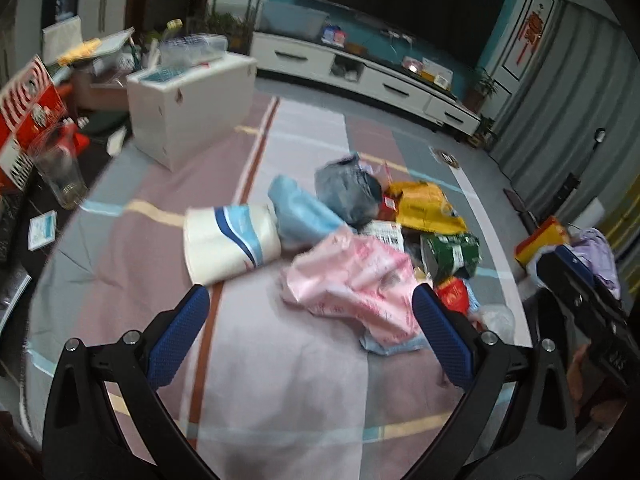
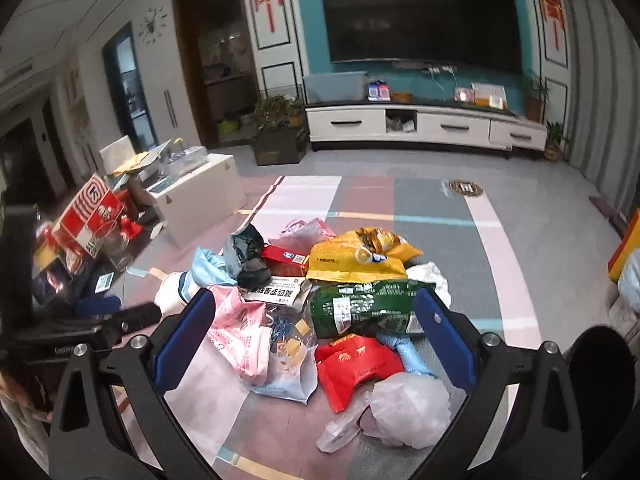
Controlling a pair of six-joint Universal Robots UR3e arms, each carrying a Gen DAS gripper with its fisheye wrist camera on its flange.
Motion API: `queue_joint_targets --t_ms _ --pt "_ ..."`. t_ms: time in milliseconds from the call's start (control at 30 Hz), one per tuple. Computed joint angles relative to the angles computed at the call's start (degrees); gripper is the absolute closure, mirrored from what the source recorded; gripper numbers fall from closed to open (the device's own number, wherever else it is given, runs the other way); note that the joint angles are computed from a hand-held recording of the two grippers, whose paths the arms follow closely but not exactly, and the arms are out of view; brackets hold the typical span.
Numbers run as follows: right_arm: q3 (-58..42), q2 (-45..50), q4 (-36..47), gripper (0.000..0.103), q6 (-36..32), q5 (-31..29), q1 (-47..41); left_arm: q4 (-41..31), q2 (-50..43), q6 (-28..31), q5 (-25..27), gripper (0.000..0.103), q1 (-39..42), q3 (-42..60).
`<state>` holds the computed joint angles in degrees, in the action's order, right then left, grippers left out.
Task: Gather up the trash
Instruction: 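Move the left tool to the pink plastic bag while the right tool approaches the white plastic bag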
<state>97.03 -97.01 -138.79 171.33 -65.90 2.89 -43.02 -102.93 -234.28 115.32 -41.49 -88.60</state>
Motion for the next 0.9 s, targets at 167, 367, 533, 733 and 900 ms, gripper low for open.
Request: queue_joint_targets --t_ms 167,367,533,733,900 --pt "-0.9 -0.1 4.2 0.011 0.5 1.6 -1.7 0.7 0.7 -2.1 1.4 0.003 -0.6 -1.9" --pt "-0.6 0.0 8.3 0.02 -0.4 1.1 -1.8 1.7 1.7 -2.3 2.5 0.004 -1.4 -2.8" --pt "-0.7 -0.5 13.2 0.028 -1.0 3.4 -3.7 1.4 2.0 -1.7 2.9 0.01 -1.8 -2.8" --pt "0.0 -1.1 17.2 0.029 -2.3 4.9 -7.1 7.0 2.0 0.2 -4.0 0.015 0.7 -6.0" --pt "-0.6 -0.2 18.2 0.029 -2.1 2.9 -8.7 18.7 -0.5 1.0 -15.0 0.015 5.2 -11.1"
